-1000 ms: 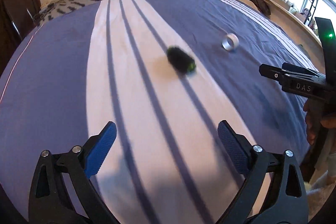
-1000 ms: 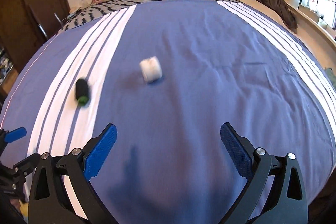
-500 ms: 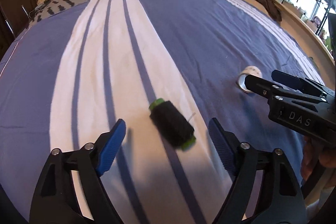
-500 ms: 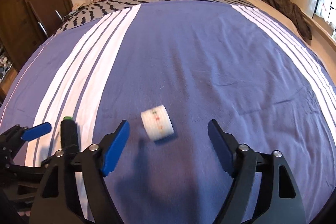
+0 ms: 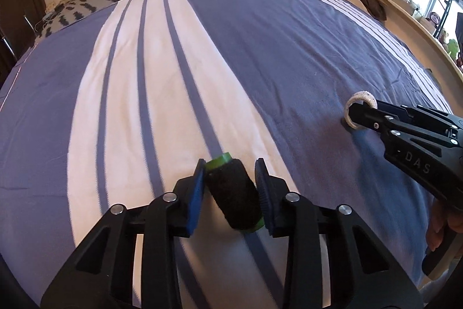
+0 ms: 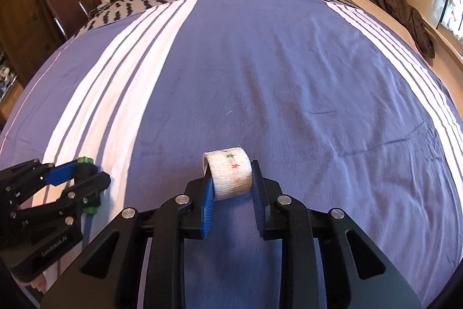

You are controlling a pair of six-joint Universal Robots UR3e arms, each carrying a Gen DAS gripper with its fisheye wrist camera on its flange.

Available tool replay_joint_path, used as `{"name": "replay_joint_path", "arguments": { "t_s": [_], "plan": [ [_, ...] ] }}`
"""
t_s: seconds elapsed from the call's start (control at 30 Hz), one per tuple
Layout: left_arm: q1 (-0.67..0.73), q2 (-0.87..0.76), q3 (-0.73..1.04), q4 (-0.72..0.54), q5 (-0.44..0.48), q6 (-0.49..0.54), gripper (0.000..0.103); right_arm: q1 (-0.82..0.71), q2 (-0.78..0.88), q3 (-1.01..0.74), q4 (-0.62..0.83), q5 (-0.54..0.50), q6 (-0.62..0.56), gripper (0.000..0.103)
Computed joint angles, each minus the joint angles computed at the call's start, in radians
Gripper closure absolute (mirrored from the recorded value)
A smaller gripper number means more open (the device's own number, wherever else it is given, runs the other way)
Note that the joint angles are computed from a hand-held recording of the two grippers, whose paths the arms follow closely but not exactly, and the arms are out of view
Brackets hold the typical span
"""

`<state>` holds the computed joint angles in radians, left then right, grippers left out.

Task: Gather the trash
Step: 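Carry both items down to the bin and open both tools to drop them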

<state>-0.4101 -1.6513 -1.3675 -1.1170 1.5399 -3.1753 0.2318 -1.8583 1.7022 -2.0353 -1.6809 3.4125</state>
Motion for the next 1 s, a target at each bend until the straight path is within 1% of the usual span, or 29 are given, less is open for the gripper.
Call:
{"name": "replay_joint_path", "arguments": {
  "t_s": [0.1,0.27,0.47,0.57,0.7,0.77,0.8,0.87,0.97,1.0],
  "plan": [
    [0.006,0.075,-0.052,-0.012,0.001,0.024,0.073,0.048,-0.033,-0.014,0.044,-0.034,0.024,0.079],
    [0.031,0.267,-0.158,-0.061,-0.016,0.059,0.073,0.17,-0.082,-0.062,0.131,-0.099,0.089,0.079],
    [0.056,0.525,-0.218,-0.196,-0.026,0.103,0.073,0.432,-0.075,-0.201,0.264,-0.246,0.24,0.079],
    [0.078,0.653,-0.232,-0.287,-0.049,0.123,0.073,0.603,-0.032,-0.301,0.344,-0.342,0.35,0.079],
    [0.075,0.819,-0.237,-0.406,-0.062,0.145,0.073,0.871,0.066,-0.463,0.484,-0.484,0.55,0.079],
    [0.104,0.91,-0.224,-0.495,-0.095,0.164,0.073,0.949,0.093,-0.5,0.52,-0.515,0.618,0.079],
    [0.131,0.947,-0.21,-0.54,-0.117,0.183,0.073,1.004,0.111,-0.522,0.546,-0.536,0.671,0.078],
    [0.098,1.005,-0.197,-0.587,-0.094,0.162,0.073,1.106,0.147,-0.556,0.595,-0.572,0.774,0.079],
    [0.122,1.1,-0.169,-0.69,-0.114,0.174,0.073,1.211,0.193,-0.584,0.649,-0.608,0.896,0.079],
    [0.126,1.12,-0.166,-0.713,-0.12,0.175,0.073,1.258,0.222,-0.604,0.683,-0.625,0.959,0.079]
  ]
}}
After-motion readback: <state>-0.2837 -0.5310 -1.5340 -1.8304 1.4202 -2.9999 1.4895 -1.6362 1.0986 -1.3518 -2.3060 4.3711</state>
